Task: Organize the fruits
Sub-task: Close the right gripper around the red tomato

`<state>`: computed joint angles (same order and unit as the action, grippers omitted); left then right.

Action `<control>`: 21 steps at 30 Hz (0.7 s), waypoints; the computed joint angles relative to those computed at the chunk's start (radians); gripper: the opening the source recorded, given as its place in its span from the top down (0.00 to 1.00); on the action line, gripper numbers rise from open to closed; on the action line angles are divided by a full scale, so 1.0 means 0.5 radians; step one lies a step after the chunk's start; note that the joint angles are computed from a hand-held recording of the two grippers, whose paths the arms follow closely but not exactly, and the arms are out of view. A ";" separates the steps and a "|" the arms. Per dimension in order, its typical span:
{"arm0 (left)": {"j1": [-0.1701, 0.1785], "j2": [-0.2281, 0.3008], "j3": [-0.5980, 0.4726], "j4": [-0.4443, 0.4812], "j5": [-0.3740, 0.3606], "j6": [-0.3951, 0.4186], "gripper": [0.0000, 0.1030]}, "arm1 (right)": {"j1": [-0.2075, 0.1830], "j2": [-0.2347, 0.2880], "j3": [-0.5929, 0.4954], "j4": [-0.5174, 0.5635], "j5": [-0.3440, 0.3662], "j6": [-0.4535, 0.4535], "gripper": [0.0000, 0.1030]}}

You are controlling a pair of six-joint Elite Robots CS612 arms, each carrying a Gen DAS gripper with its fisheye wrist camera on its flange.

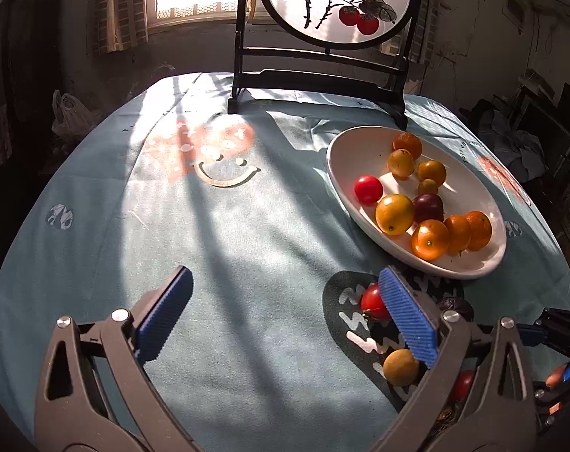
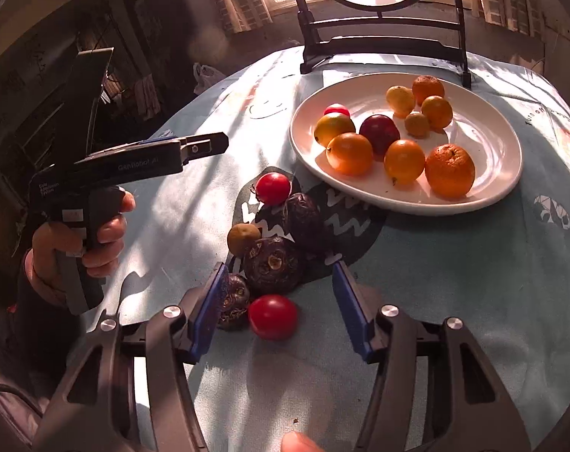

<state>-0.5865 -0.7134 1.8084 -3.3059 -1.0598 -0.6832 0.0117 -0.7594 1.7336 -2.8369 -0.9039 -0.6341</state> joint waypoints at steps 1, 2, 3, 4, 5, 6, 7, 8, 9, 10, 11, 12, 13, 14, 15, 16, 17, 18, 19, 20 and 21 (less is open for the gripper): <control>-0.007 0.000 0.000 0.010 0.027 0.009 0.02 | 0.001 0.000 0.001 0.021 -0.012 -0.019 0.48; -0.011 -0.001 -0.003 0.026 0.047 0.012 0.02 | 0.002 0.003 0.000 0.038 -0.029 -0.033 0.50; -0.012 -0.001 -0.004 0.039 0.049 0.011 0.02 | 0.003 0.006 0.000 0.048 -0.047 -0.039 0.50; -0.009 -0.002 -0.004 0.041 0.037 0.011 0.02 | 0.003 0.009 -0.003 0.064 -0.054 -0.043 0.50; -0.006 -0.003 -0.004 0.042 0.026 0.003 0.02 | 0.002 0.011 -0.006 0.084 -0.053 -0.054 0.52; -0.003 -0.005 -0.002 0.041 0.019 -0.005 0.02 | 0.001 0.011 -0.008 0.107 -0.050 -0.067 0.52; -0.002 -0.005 -0.001 0.038 0.015 -0.007 0.02 | 0.002 0.009 -0.010 0.128 -0.047 -0.085 0.58; -0.001 -0.006 0.002 0.040 0.018 -0.012 0.02 | 0.003 0.005 -0.005 0.141 -0.052 -0.107 0.62; 0.000 -0.006 0.002 0.045 0.022 -0.016 0.02 | 0.006 0.003 -0.002 0.143 -0.066 -0.121 0.63; 0.000 -0.006 0.001 0.054 0.022 -0.019 0.02 | 0.009 0.003 0.001 0.142 -0.074 -0.129 0.63; 0.002 -0.005 -0.002 0.066 0.021 -0.025 0.02 | 0.009 0.002 0.002 0.149 -0.073 -0.137 0.63; 0.003 -0.005 -0.004 0.079 0.021 -0.032 0.02 | 0.009 0.001 0.003 0.156 -0.075 -0.146 0.63; 0.004 -0.004 -0.005 0.084 0.020 -0.035 0.02 | 0.010 0.000 0.004 0.160 -0.078 -0.152 0.63; 0.004 -0.004 -0.005 0.085 0.022 -0.037 0.02 | 0.011 0.000 0.004 0.164 -0.082 -0.158 0.63; 0.003 -0.005 -0.003 0.085 0.028 -0.040 0.02 | 0.012 0.001 0.003 0.166 -0.088 -0.160 0.63; 0.002 -0.006 0.000 0.080 0.032 -0.041 0.02 | 0.015 0.002 0.002 0.170 -0.099 -0.161 0.63; 0.002 -0.007 0.001 0.075 0.034 -0.041 0.02 | 0.017 0.004 -0.001 0.179 -0.111 -0.162 0.63; 0.003 -0.007 0.001 0.075 0.033 -0.041 0.02 | 0.020 0.007 -0.004 0.185 -0.121 -0.161 0.63; 0.003 -0.007 0.001 0.075 0.033 -0.041 0.02 | 0.020 0.009 -0.005 0.181 -0.122 -0.156 0.63; 0.003 -0.008 0.002 0.075 0.031 -0.040 0.02 | 0.019 0.010 -0.005 0.179 -0.116 -0.153 0.63; 0.003 -0.007 0.002 0.072 0.031 -0.039 0.02 | 0.019 0.011 -0.004 0.174 -0.115 -0.152 0.63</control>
<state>-0.5848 -0.7171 1.8093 -3.2700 -1.0445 -0.7028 0.0210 -0.7538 1.7315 -2.7499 -0.9614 -0.7099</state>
